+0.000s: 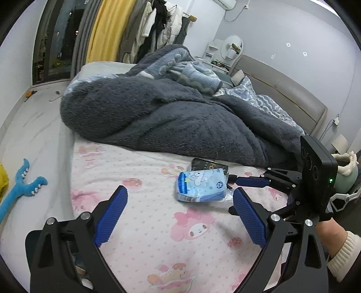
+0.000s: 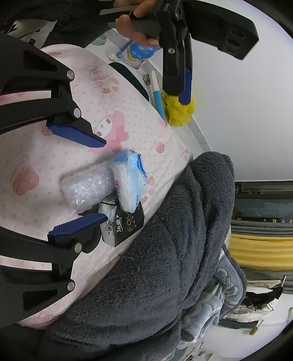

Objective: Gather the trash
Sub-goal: 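Grasp the blue tissue packet with the left gripper while the right gripper grasps clear bubble wrap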

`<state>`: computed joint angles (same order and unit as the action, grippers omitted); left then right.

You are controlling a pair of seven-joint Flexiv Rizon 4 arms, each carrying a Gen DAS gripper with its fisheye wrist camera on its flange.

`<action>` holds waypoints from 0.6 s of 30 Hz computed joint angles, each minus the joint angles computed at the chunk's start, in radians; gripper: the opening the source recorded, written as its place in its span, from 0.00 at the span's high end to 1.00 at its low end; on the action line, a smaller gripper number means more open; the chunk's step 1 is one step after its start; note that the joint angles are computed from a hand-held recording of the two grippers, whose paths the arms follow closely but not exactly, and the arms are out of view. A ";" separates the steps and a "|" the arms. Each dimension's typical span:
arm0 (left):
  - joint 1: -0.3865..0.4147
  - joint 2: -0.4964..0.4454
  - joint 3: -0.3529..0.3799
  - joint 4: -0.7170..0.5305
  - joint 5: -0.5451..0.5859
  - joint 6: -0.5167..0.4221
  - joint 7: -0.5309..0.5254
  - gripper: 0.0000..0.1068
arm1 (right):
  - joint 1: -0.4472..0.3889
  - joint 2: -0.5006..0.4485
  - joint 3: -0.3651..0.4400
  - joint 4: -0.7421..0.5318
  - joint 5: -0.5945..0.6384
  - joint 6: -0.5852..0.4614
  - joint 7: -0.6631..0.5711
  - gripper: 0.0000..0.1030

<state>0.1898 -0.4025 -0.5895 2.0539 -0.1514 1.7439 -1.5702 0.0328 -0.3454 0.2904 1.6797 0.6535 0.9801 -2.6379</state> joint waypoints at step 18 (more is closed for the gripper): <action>0.017 -0.181 -0.111 -0.158 -0.093 -0.144 0.162 0.08 | -0.008 -0.029 -0.005 -0.001 -0.052 -0.019 -0.010 0.57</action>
<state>0.2067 -0.5836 -0.7009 1.8959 -0.2443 1.6002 -1.4077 0.0251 -0.3748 0.2857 1.6785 0.6017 0.9616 -2.6481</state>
